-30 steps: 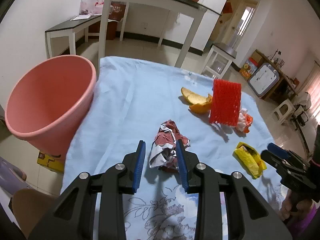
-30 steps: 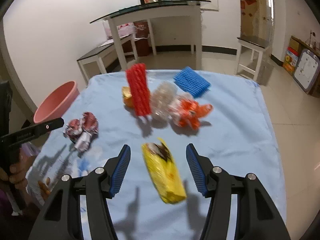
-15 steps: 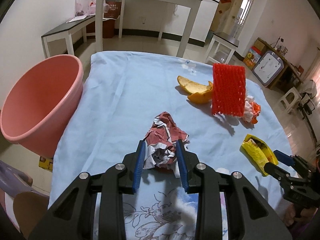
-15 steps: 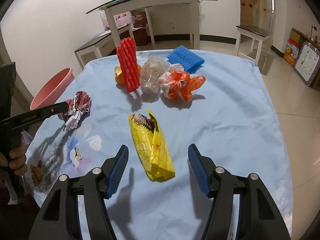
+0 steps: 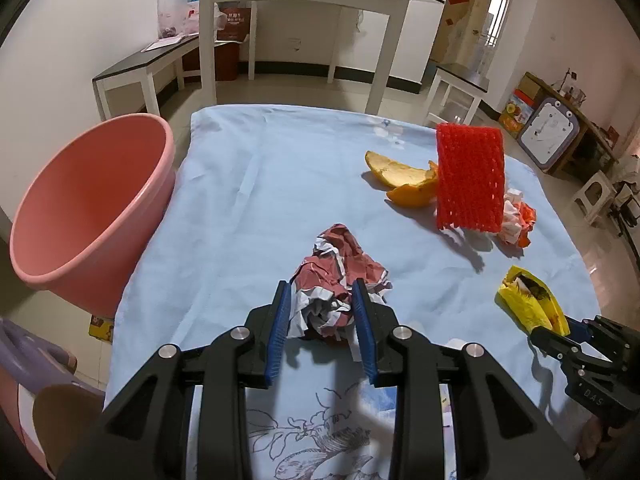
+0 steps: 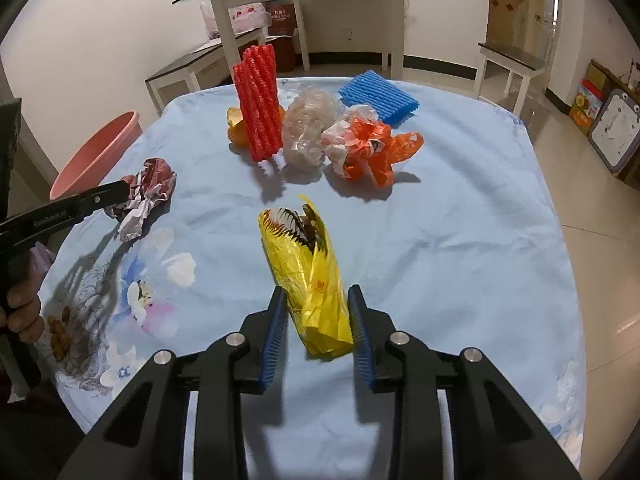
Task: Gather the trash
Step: 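Grasp the red-and-white wrapper with the left tool while the right tool grasps the yellow snack bag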
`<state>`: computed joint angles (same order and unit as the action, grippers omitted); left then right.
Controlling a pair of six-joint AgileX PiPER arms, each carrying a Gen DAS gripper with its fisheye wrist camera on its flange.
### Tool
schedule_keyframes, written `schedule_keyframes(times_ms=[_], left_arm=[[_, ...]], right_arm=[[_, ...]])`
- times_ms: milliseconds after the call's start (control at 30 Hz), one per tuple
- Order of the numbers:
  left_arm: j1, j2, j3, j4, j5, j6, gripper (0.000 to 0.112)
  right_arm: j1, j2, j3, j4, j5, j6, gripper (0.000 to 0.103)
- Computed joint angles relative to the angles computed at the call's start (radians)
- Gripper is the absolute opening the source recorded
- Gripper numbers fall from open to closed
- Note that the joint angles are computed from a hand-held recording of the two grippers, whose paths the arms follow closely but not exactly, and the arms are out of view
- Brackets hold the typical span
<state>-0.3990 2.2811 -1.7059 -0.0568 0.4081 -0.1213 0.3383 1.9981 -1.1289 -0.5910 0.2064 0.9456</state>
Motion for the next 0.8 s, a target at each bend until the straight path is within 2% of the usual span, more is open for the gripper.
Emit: schedule_keyframes(times_ms=[33, 167, 400, 600, 800], left_arm=[[0.001, 0.000, 0.001, 0.001, -0.002, -0.003, 0.031], [0.002, -0.005, 0.012, -0.006, -0.016, -0.004, 0.031], [0.003, -0.022, 0.043, -0.010, -0.050, -0.003, 0.020], [0.008, -0.039, 0.066, -0.037, -0.076, 0.025, 0.016], [0.020, -0.067, 0.102, -0.148, -0.112, 0.137, 0.014]], right_arm=[[0.002, 0.000, 0.002, -0.019, 0.001, 0.019, 0.025], [0.003, -0.004, 0.012, -0.069, -0.005, 0.075, 0.023], [0.008, -0.024, 0.028, -0.146, -0.012, 0.167, 0.017], [0.010, -0.028, 0.032, -0.176, -0.015, 0.205, 0.015], [0.006, -0.050, 0.044, -0.212, -0.033, 0.255, 0.014]])
